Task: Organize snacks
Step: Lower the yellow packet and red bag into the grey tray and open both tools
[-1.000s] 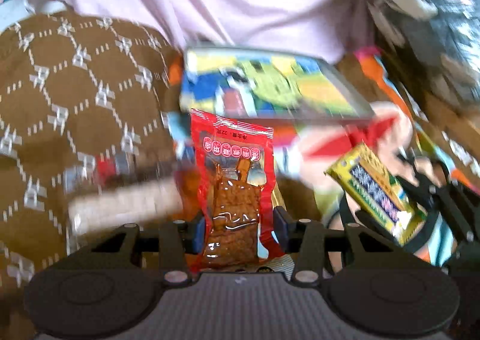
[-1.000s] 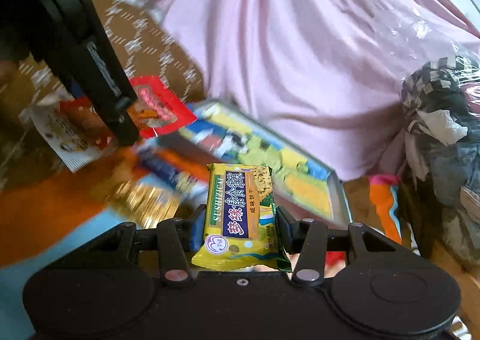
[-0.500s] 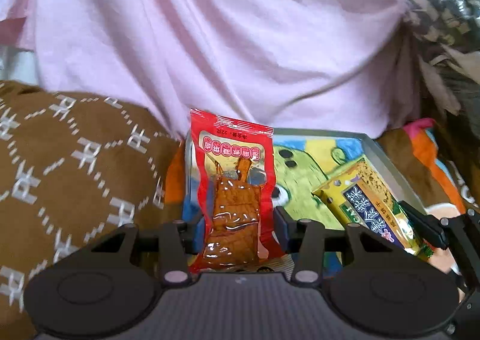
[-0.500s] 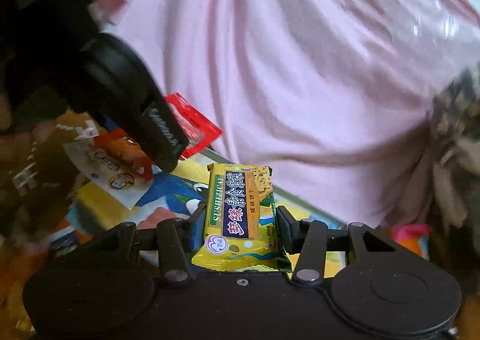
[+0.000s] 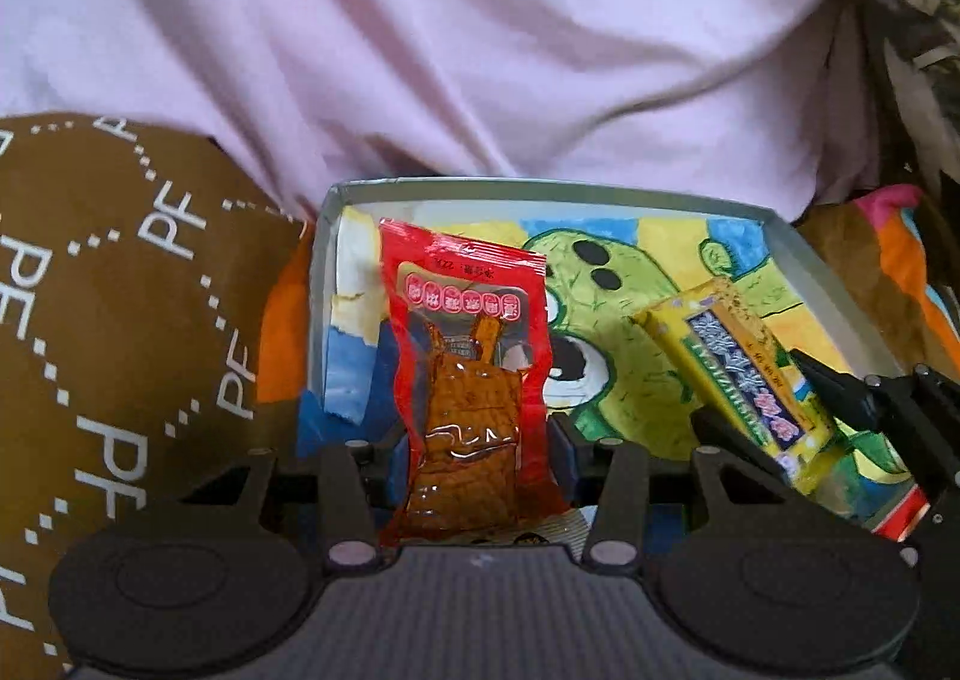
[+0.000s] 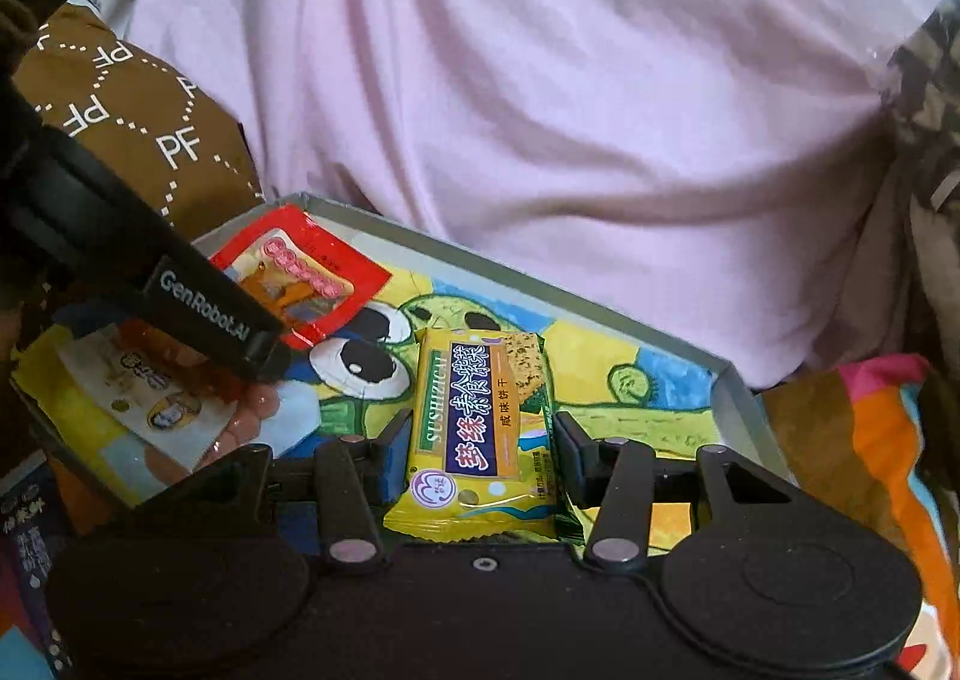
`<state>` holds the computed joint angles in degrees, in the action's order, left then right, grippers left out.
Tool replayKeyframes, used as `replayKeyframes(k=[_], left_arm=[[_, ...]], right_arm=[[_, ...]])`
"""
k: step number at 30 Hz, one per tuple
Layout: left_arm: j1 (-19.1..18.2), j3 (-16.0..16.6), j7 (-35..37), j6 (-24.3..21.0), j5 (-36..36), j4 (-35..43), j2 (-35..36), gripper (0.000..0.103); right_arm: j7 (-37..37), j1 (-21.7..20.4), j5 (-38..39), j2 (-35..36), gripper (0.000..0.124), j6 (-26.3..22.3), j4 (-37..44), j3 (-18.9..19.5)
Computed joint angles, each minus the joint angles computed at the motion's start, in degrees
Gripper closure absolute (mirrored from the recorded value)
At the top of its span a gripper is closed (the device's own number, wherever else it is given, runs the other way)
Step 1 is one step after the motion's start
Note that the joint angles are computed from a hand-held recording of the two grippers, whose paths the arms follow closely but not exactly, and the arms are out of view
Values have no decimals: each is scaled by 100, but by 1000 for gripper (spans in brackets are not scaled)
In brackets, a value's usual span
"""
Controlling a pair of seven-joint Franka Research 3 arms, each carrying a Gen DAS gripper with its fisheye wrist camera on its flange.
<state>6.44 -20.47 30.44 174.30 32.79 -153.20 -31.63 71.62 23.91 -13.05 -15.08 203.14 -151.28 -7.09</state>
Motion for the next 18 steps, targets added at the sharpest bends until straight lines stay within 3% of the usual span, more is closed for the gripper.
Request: replayKeyframes(k=[3, 6, 10, 13, 18], left_arm=[[90, -47, -70, 7, 35, -21, -1, 51], [229, -173, -194, 1, 106, 25, 27, 48], [149, -126, -197, -132, 184, -15, -107, 37], [5, -55, -170, -248, 147, -34, -241, 19], [182, -295, -520, -201, 245, -160, -722, 12]], right_arm=[[409, 361, -440, 46, 73, -170, 99, -509], [641, 489, -630, 68, 72, -142, 111, -701], [1111, 576, -1021, 4, 52, -15, 113, -943], [1627, 761, -1366, -206, 45, 14, 43, -1274], [1828, 755, -1537, -658, 31, 229, -207, -1436]])
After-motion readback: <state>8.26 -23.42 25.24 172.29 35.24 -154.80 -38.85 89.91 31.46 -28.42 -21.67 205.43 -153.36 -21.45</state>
